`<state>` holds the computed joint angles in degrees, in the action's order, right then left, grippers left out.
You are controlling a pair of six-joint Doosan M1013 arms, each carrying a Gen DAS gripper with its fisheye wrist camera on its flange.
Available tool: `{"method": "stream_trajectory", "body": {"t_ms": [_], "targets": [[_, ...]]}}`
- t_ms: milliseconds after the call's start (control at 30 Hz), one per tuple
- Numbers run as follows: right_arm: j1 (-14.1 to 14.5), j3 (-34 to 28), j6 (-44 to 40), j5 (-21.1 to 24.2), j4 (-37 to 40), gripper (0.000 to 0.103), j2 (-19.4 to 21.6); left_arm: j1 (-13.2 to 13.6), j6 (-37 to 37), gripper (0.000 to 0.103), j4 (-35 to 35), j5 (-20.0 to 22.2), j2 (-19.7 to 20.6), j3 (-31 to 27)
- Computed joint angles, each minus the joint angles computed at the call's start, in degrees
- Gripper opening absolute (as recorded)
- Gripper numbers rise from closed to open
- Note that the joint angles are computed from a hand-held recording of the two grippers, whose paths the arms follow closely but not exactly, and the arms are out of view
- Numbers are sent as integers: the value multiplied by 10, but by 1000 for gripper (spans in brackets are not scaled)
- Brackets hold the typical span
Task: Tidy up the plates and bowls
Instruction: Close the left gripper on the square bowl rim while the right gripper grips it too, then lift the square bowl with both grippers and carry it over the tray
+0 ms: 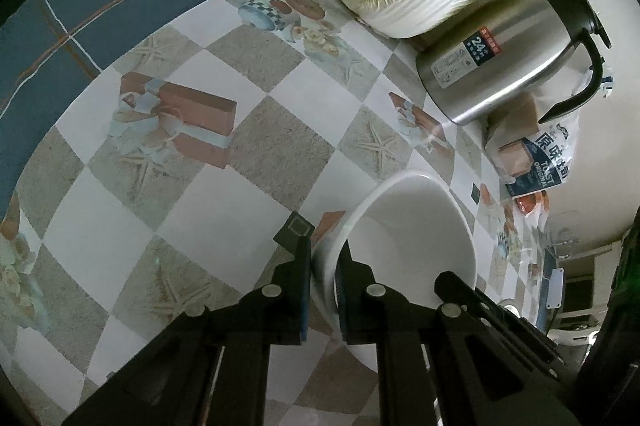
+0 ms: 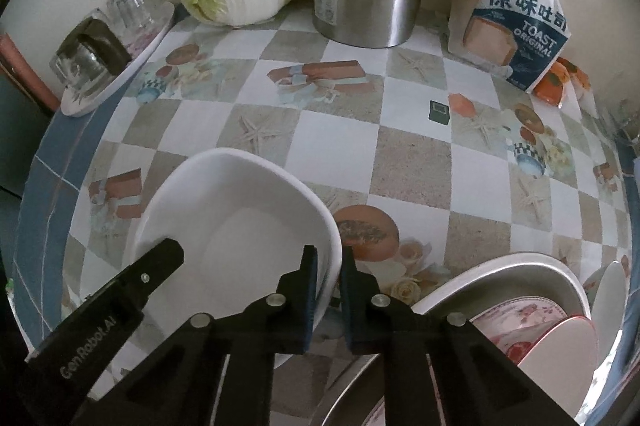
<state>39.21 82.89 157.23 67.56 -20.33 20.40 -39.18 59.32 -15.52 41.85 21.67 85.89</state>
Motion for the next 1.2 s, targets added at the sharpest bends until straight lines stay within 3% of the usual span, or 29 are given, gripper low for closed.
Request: {"method": "stream_trajectory", "body": {"t_ms": [133,567,900,1067,1200], "targets": [[-1,7,10,-14,9,12,-7,3,16,12,-18,-1,-7,5],[19,42,52,-76,-39,12,-75,-30,24,12,77,-42,-65,12],[66,93,184,-70,-163,12,-149,-78,62,11,132,-71,-99,16],[88,139,280,-96,-205,12,-192,-95,90,11,136,-93,-112,21],[106,167,347,-98,-240,12,-212,-119,73,11,195,-91,-114,18]]}}
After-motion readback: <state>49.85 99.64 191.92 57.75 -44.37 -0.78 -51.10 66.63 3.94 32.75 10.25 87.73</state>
